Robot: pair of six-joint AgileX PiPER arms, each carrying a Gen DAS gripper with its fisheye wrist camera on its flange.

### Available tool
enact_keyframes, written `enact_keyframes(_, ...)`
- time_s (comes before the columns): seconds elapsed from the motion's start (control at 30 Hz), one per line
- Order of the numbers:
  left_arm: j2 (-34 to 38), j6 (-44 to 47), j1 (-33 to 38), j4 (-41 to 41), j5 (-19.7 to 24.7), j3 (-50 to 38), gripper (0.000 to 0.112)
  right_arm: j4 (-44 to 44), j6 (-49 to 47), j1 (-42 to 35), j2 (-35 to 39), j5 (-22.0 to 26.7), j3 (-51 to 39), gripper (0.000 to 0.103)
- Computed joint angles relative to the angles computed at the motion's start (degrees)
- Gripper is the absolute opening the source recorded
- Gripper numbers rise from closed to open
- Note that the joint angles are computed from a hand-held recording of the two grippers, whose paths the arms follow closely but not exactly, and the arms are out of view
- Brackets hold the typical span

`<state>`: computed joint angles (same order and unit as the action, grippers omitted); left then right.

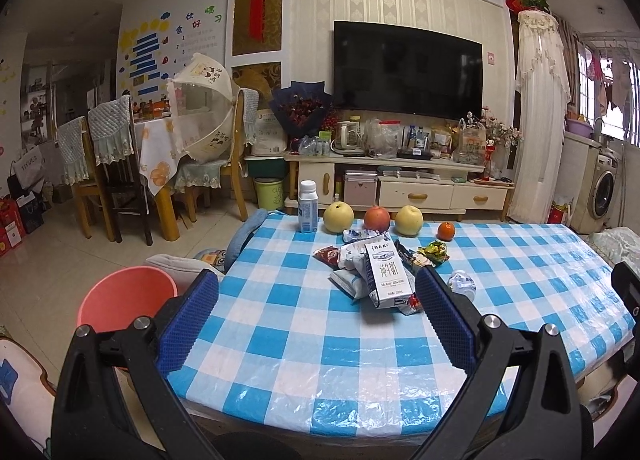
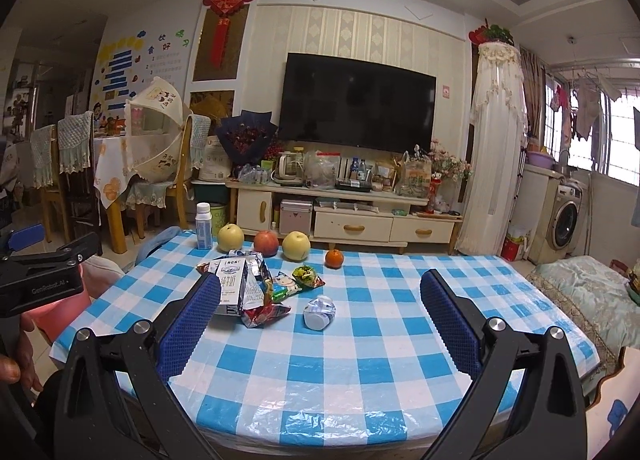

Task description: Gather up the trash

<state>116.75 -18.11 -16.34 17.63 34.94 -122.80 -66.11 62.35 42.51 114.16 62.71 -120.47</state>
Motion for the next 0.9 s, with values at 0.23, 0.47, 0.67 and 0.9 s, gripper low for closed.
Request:
enact_keyframes(0.23,-1.0,-2.3,-1.2,3.9,-1.9,2.6,0.099,-3.8,3.1,0.3,-1.5,-1.0,4.4,0.099)
enact_keyframes(0.47,-0.6,-4.7,-1.4,6.9,-4.4,4.7,0.099,-4.8,6.4,-1.5,-1.8,-5.1,8.4,0.099)
enact_keyframes(0.67,1.5,0.1,0.4,0.1,-9.1,6.6,0.099,1.3,7.9,-5.9,-1.3,-14.8,12.8,0.099)
enact_keyframes(0.9,10.6,17.2,3.4,-19.2,-4.3,-3.2,0.099,19.8,-0.4,-12.6,3.6,-20.0,10.1,0.099)
